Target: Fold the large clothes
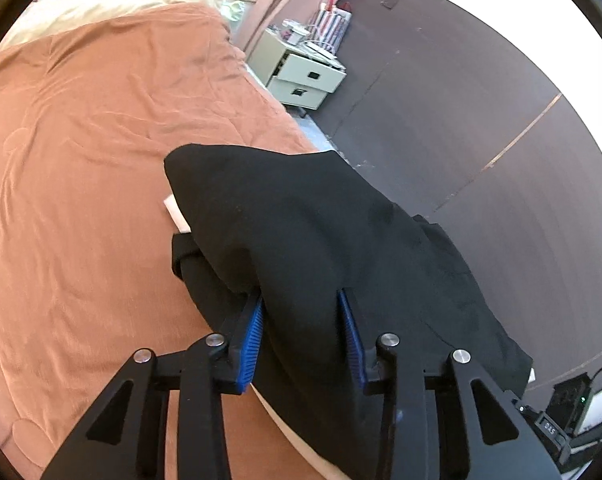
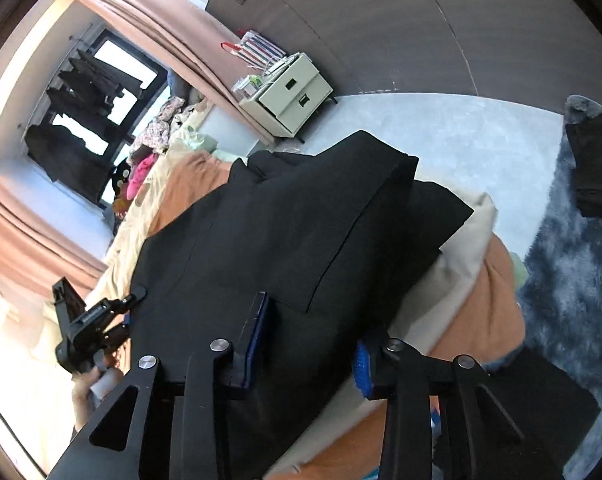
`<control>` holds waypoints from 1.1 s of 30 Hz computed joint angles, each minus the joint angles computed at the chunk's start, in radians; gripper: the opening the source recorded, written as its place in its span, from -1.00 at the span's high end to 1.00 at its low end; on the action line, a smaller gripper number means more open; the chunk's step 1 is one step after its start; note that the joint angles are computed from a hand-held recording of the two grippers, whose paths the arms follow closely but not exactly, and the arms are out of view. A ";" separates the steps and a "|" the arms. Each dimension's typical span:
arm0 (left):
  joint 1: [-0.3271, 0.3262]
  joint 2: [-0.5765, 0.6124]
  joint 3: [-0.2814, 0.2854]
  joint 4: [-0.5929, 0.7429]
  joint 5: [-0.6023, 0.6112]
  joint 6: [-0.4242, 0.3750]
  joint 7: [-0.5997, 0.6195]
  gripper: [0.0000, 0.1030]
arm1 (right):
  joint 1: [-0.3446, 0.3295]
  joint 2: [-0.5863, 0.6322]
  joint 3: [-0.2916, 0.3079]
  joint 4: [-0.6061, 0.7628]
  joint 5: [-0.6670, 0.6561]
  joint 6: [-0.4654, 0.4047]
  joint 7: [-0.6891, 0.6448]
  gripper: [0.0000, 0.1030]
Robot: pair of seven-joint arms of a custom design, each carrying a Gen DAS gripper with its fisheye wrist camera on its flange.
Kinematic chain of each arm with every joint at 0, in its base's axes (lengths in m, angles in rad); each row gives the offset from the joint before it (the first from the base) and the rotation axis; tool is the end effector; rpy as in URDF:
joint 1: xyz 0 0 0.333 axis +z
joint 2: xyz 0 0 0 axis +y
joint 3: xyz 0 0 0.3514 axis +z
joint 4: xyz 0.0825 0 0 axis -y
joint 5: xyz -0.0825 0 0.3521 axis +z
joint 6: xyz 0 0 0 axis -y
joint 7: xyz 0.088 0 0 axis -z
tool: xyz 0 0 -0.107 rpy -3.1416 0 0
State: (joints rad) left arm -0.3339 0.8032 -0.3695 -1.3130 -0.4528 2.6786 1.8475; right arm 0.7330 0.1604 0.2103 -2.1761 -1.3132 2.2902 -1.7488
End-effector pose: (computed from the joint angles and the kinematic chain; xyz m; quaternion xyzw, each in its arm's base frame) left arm 0.6624 -0.4173 0.3813 0.4952 -0.7808 0.3746 0.0695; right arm 0.3389 0.4249 0.3844 -0.2226 0.8713 -0.1812 0.3980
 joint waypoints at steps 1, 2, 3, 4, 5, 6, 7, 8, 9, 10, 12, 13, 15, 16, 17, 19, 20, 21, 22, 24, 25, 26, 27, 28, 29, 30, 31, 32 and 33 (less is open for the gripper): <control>-0.015 0.014 0.016 0.026 0.012 -0.012 -0.024 0.26 | -0.004 0.002 -0.003 0.002 0.003 0.003 -0.006 0.28; -0.025 0.019 0.029 0.039 0.024 -0.024 -0.040 0.26 | -0.009 0.010 -0.006 0.007 0.015 0.004 -0.021 0.28; -0.031 0.020 0.035 0.047 0.038 -0.032 -0.045 0.26 | -0.010 0.015 -0.008 0.011 0.026 0.002 -0.030 0.28; -0.032 0.023 0.036 0.055 0.047 -0.036 -0.042 0.26 | -0.013 0.022 -0.010 0.021 0.042 -0.002 -0.046 0.28; -0.036 0.025 0.039 0.059 0.059 -0.036 -0.037 0.26 | -0.011 0.027 -0.011 0.027 0.053 -0.011 -0.057 0.28; -0.032 0.008 0.038 0.035 0.065 -0.031 -0.028 0.25 | -0.007 0.031 -0.011 0.034 0.065 -0.022 -0.070 0.28; -0.029 -0.007 0.038 0.015 0.067 -0.027 -0.026 0.24 | -0.002 0.034 -0.010 0.039 0.074 -0.032 -0.081 0.28; -0.029 -0.011 0.039 0.015 0.070 -0.037 -0.029 0.19 | 0.004 0.036 -0.008 0.042 0.083 -0.041 -0.086 0.24; -0.020 -0.007 0.028 0.026 0.068 -0.059 -0.021 0.16 | 0.009 0.037 -0.007 0.047 0.097 -0.046 -0.097 0.16; 0.001 -0.021 0.009 0.002 0.056 -0.070 0.009 0.15 | 0.017 0.039 -0.003 0.055 0.108 -0.059 -0.114 0.11; 0.020 -0.058 -0.001 -0.053 0.044 -0.063 0.056 0.13 | 0.028 0.036 0.002 0.069 0.147 -0.086 -0.161 -0.26; 0.040 -0.093 -0.018 -0.107 0.025 -0.037 0.096 0.12 | 0.034 0.036 0.004 0.075 0.163 -0.100 -0.176 -0.37; 0.067 -0.139 -0.039 -0.174 -0.009 -0.009 0.153 0.11 | 0.057 0.034 0.014 0.093 0.191 -0.149 -0.192 -0.56; 0.093 -0.174 -0.062 -0.220 -0.040 0.003 0.196 0.09 | 0.066 0.033 0.017 0.098 0.201 -0.166 -0.198 -0.56; 0.114 -0.201 -0.079 -0.256 -0.073 0.011 0.231 -0.01 | 0.075 0.033 0.022 0.112 0.217 -0.188 -0.214 -0.56; 0.163 -0.263 -0.123 -0.333 -0.161 0.039 0.326 -0.23 | 0.090 0.035 0.028 0.141 0.241 -0.222 -0.246 -0.57; 0.188 -0.296 -0.145 -0.374 -0.212 0.057 0.384 -0.33 | 0.097 0.036 0.029 0.156 0.249 -0.236 -0.258 -0.58; 0.208 -0.330 -0.161 -0.411 -0.257 0.067 0.434 -0.36 | 0.104 0.038 0.031 0.171 0.258 -0.251 -0.270 -0.62; 0.229 -0.367 -0.174 -0.451 -0.301 0.073 0.483 -0.36 | 0.113 0.042 0.033 0.190 0.268 -0.271 -0.285 -0.64; 0.242 -0.418 -0.171 -0.491 -0.355 0.061 0.532 -0.37 | 0.129 0.053 0.034 0.225 0.278 -0.305 -0.305 -0.67; 0.255 -0.449 -0.171 -0.517 -0.390 0.048 0.559 -0.39 | 0.138 0.060 0.035 0.245 0.282 -0.321 -0.316 -0.68; 0.272 -0.486 -0.172 -0.546 -0.433 0.031 0.588 -0.55 | 0.148 0.068 0.036 0.266 0.287 -0.337 -0.328 -0.69; 0.273 -0.501 -0.165 -0.553 -0.457 0.023 0.604 -0.76 | 0.159 0.079 0.037 0.291 0.294 -0.358 -0.340 -0.73; 0.295 -0.541 -0.170 -0.584 -0.523 0.015 0.657 -0.84 | 0.171 0.091 0.037 0.321 0.303 -0.381 -0.359 -0.75; 0.303 -0.564 -0.167 -0.597 -0.568 0.009 0.695 -0.95 | 0.184 0.101 0.036 0.343 0.309 -0.401 -0.365 -0.83; 0.312 -0.595 -0.162 -0.620 -0.615 0.004 0.734 -0.99 | 0.198 0.109 0.034 0.365 0.311 -0.417 -0.362 -0.93; 0.314 -0.617 -0.152 -0.637 -0.649 -0.001 0.762 -0.99 | 0.211 0.116 0.033 0.378 0.312 -0.428 -0.355 -0.99; 0.316 -0.642 -0.140 -0.655 -0.677 -0.012 0.784 -0.99 | 0.227 0.128 0.033 0.406 0.316 -0.455 -0.365 -1.00; 0.320 -0.672 -0.127 -0.677 -0.708 -0.030 0.811 -0.99 | 0.244 0.143 0.032 0.439 0.324 -0.490 -0.383 -1.00</control>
State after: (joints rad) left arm -0.0135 0.1315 -0.4961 -1.9902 -1.1608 2.6484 2.6590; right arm 0.9767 0.3029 0.2420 -1.7370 -0.9895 1.7999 -2.1321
